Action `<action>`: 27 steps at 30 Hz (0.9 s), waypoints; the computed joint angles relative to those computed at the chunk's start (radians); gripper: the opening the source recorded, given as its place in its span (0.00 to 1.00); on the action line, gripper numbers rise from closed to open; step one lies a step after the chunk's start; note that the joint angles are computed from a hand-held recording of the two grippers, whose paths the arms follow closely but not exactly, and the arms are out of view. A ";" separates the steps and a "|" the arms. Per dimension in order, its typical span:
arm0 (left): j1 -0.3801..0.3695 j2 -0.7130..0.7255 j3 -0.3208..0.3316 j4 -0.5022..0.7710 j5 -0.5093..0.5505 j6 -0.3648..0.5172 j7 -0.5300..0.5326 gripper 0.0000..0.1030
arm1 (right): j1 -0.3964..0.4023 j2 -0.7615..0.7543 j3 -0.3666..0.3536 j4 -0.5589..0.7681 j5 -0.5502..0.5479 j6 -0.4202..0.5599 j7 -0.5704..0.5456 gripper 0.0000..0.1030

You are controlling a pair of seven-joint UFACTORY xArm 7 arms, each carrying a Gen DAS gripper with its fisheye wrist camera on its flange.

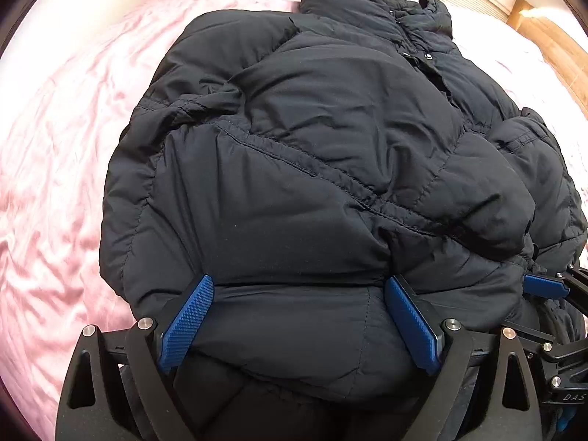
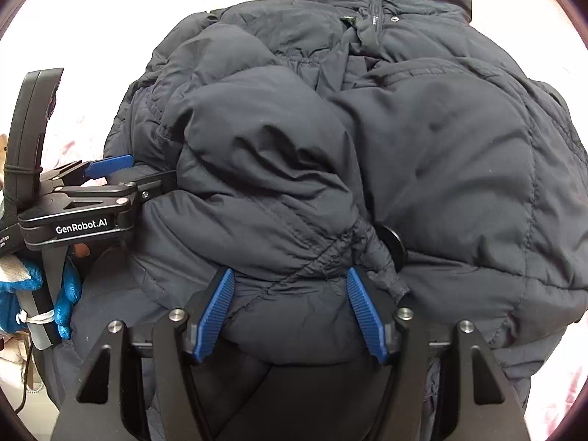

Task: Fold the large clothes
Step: 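Release the sleeve with the left tool and smooth it onto the coat, then grasp the coat hem with both tools side by side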

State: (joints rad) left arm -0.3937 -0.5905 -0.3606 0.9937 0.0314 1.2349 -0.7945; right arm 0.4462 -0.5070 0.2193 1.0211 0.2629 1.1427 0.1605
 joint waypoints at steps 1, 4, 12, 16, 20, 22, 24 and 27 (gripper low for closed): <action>-0.001 0.007 0.005 0.009 -0.004 0.009 0.006 0.91 | -0.001 0.021 -0.002 0.026 0.000 0.016 0.001 0.61; 0.006 0.018 0.003 0.048 0.012 0.043 0.014 0.91 | 0.000 0.038 -0.016 0.074 0.009 0.062 -0.017 0.61; 0.043 0.015 0.032 0.170 0.057 0.000 0.106 0.91 | -0.079 0.015 -0.141 0.188 0.084 0.093 -0.129 0.61; 0.093 0.116 0.093 0.262 0.040 -0.095 0.159 0.91 | -0.167 0.120 -0.178 0.312 0.044 0.060 -0.159 0.61; 0.137 0.285 0.150 0.387 0.020 -0.190 0.199 0.91 | -0.241 0.305 -0.198 0.484 0.027 -0.015 -0.169 0.61; 0.150 0.402 0.167 0.486 0.026 -0.223 0.216 0.91 | -0.271 0.418 -0.198 0.592 0.025 -0.044 -0.158 0.61; 0.152 0.497 0.193 0.569 0.000 -0.244 0.232 0.91 | -0.295 0.537 -0.190 0.712 0.016 -0.059 -0.137 0.61; 0.154 0.668 0.224 0.731 -0.047 -0.263 0.261 0.91 | -0.323 0.720 -0.171 0.921 0.024 -0.047 -0.123 0.61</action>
